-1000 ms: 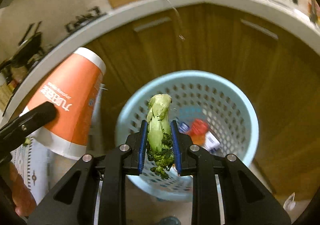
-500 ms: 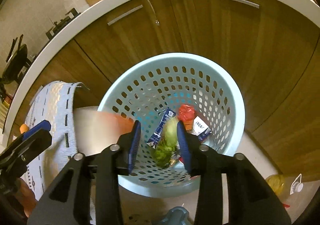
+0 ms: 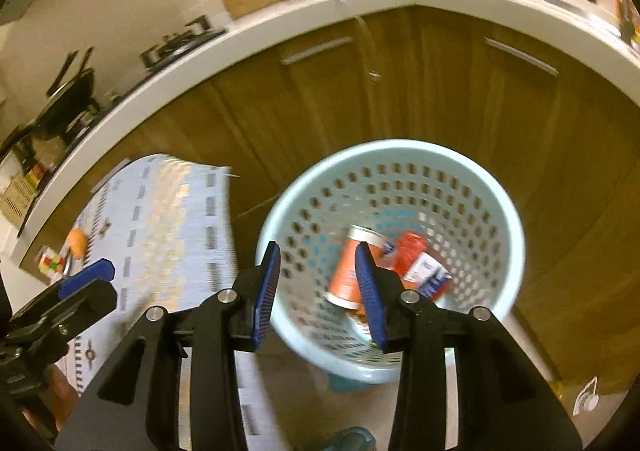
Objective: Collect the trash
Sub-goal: 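Return to the table and grasp the green bok choy with the left gripper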
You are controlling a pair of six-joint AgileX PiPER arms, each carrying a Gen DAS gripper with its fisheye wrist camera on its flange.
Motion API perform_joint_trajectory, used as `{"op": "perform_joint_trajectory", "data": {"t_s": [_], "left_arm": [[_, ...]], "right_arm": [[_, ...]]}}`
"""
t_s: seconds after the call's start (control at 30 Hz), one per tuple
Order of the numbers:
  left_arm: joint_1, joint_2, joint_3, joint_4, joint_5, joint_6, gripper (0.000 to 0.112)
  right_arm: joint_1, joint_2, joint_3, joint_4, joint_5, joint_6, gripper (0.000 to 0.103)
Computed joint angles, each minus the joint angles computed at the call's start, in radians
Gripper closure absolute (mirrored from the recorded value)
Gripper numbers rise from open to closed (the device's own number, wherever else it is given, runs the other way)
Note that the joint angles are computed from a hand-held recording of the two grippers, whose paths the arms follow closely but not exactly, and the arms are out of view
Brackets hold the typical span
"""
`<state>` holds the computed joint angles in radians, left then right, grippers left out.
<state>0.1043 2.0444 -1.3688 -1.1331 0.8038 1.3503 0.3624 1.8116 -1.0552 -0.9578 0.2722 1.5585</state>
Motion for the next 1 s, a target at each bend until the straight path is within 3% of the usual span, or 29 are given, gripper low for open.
{"op": "perform_joint_trajectory", "data": {"t_s": [0.23,0.33,0.47,0.53,0.67,0.73,0.87,1.0], "left_arm": [[0.153,-0.05,0.049,-0.033,-0.056,0.013,0.041],[0.217,-0.064,0.064,-0.046,-0.133,0.015,0.041],[0.297,-0.038,0.027,-0.04,-0.16,-0.026,0.041],[0.33,-0.016,0.0,-0.026,-0.168,-0.072,0.041],[0.369,0.065,-0.1,0.077,-0.187,-0.268,0.043],[0.373,0.113,-0.163,0.134,-0.173,-0.364,0.048],[0.372,0.187,-0.26,0.233,-0.146,-0.528,0.052],[0.342,0.218,-0.309,0.312,-0.17,-0.658,0.053]], "right_arm": [[0.133,0.079,-0.178,0.144,0.055,-0.189,0.068],[0.193,0.165,-0.301,0.21,0.074,-0.272,0.068],[0.248,0.274,-0.451,0.296,0.082,-0.371,0.072],[0.27,0.339,-0.547,0.371,0.103,-0.456,0.072],[0.308,0.428,-0.658,0.291,0.153,-0.411,0.072],[0.307,0.458,-0.694,0.321,0.184,-0.446,0.072],[0.29,0.454,-0.681,0.336,0.157,-0.45,0.072],[0.305,0.458,-0.684,0.276,0.172,-0.405,0.072]]}}
